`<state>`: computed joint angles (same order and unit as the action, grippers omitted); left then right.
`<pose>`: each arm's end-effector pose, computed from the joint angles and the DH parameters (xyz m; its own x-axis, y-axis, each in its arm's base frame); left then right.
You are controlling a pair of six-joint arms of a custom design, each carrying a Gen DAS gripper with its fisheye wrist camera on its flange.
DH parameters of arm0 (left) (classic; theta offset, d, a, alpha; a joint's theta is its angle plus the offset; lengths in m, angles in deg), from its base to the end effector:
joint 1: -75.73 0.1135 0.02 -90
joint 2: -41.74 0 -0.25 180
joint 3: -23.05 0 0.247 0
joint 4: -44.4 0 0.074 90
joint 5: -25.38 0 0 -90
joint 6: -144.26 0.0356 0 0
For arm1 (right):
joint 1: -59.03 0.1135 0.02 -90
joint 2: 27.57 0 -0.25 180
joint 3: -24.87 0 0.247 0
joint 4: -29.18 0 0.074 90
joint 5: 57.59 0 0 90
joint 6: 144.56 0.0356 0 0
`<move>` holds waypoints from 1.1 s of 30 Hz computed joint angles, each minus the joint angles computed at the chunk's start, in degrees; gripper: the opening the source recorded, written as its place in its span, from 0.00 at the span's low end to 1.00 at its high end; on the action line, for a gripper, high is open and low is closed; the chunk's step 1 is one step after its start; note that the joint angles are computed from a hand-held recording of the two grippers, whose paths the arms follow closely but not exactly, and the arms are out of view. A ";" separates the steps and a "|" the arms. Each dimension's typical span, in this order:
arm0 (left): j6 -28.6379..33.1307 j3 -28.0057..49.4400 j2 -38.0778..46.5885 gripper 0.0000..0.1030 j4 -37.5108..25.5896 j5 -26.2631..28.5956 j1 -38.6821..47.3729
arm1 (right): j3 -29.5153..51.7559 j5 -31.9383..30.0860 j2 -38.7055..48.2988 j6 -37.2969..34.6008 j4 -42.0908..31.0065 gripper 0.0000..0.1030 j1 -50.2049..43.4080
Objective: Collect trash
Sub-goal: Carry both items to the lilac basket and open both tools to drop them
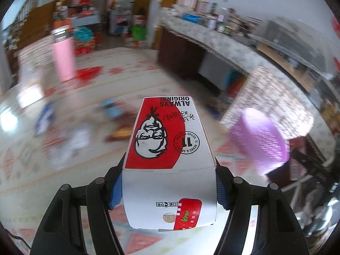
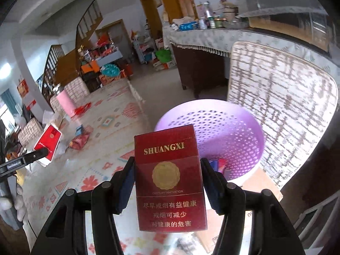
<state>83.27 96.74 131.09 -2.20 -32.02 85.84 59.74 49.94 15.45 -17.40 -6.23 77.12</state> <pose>0.3021 0.0344 0.2048 -0.7140 0.2877 -0.6383 0.5091 0.8392 -0.1913 0.1554 0.0395 0.1747 -0.5756 0.4179 -0.7029 0.3251 0.9056 0.2723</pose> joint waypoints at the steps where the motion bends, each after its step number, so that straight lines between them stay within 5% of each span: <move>1: -1.45 0.52 -0.32 0.66 -0.74 -0.34 -3.20 | -0.62 -2.10 -1.51 -1.75 0.07 0.62 -3.36; 9: -12.22 6.58 3.42 0.66 -1.23 -3.82 -23.49 | -1.93 -16.12 -1.01 -12.03 4.98 0.62 -23.83; 17: -18.14 13.57 10.85 0.68 0.59 -7.14 -35.71 | 0.41 -23.81 14.22 -16.11 16.38 0.63 -34.59; 20: -19.16 15.88 13.54 0.71 0.78 -8.19 -37.02 | 1.73 -21.96 19.65 -15.95 19.85 0.65 -34.86; 24: -19.69 16.64 14.94 0.77 -0.41 -8.18 -35.72 | 1.02 -24.15 20.49 -14.69 21.68 0.80 -35.75; 33: -18.22 8.72 9.14 0.77 -0.12 -8.25 -28.48 | 0.01 -22.87 15.41 -11.86 18.35 0.81 -28.77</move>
